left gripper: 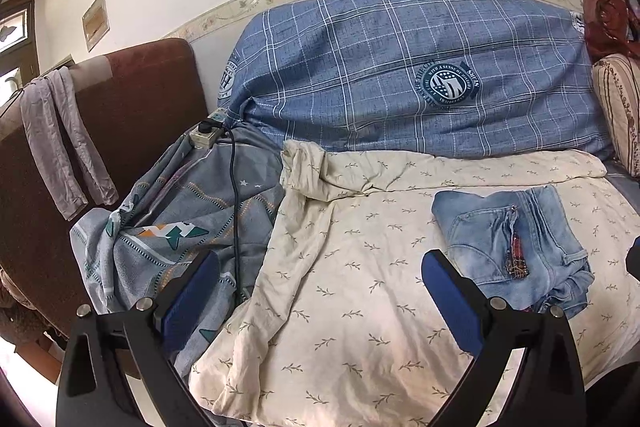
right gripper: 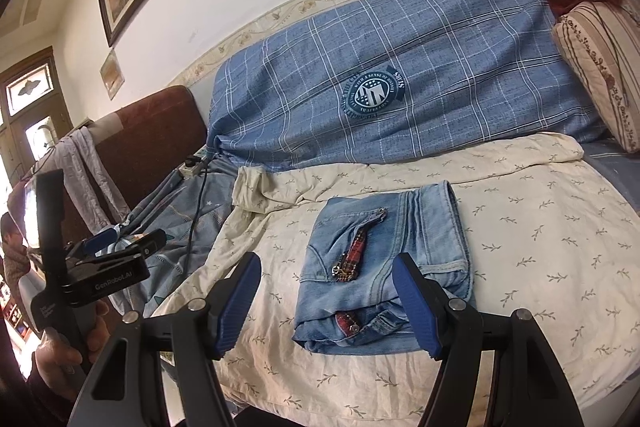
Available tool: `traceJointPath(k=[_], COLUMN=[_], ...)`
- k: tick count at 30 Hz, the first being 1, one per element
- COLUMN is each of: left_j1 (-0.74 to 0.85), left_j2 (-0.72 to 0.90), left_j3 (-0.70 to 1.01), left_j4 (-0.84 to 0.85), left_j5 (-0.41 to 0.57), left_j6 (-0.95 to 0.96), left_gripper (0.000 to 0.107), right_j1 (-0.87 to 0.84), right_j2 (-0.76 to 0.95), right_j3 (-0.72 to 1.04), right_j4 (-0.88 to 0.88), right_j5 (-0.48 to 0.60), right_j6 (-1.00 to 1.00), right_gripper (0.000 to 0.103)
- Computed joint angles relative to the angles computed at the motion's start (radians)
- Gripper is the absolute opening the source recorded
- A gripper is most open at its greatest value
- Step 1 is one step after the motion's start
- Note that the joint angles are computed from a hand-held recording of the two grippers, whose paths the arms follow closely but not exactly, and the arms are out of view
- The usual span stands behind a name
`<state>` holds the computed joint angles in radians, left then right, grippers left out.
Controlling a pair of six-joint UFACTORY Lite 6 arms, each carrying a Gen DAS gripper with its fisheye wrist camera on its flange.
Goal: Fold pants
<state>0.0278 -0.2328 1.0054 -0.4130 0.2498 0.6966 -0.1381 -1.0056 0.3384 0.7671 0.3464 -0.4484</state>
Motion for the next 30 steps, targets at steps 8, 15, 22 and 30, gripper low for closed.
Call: traceJointPath(k=[8,15,22,30], left_j1=[-0.028,-0.053,-0.081,-0.087], left_j2=[-0.014,-0.012,-0.023,0.069], left_j3=[-0.016,-0.028,-0.04,-0.007], left_j4=[0.065,0.181,0.321,0.196], left_j5=[-0.009,-0.014,-0.022,0.029], left_j6=[-0.058,-0.161,-0.282,-0.173], left_gripper=[0.101,0.101,0.101,0.101], right_j1=[-0.078,-0.121,-0.182,-0.291], right_j2=[0.009,0.013,0.03,0.152], right_j3=[-0.004,-0.015,-0.024,-0.024], right_j4=[0.108,0.137,0.199,0.312], right_j5=[0.045,0.072,0.109,0.146], right_j6=[-0.125,-0.163,-0.243,-0.432], right_gripper=[0.072,0.072,0.072,0.072])
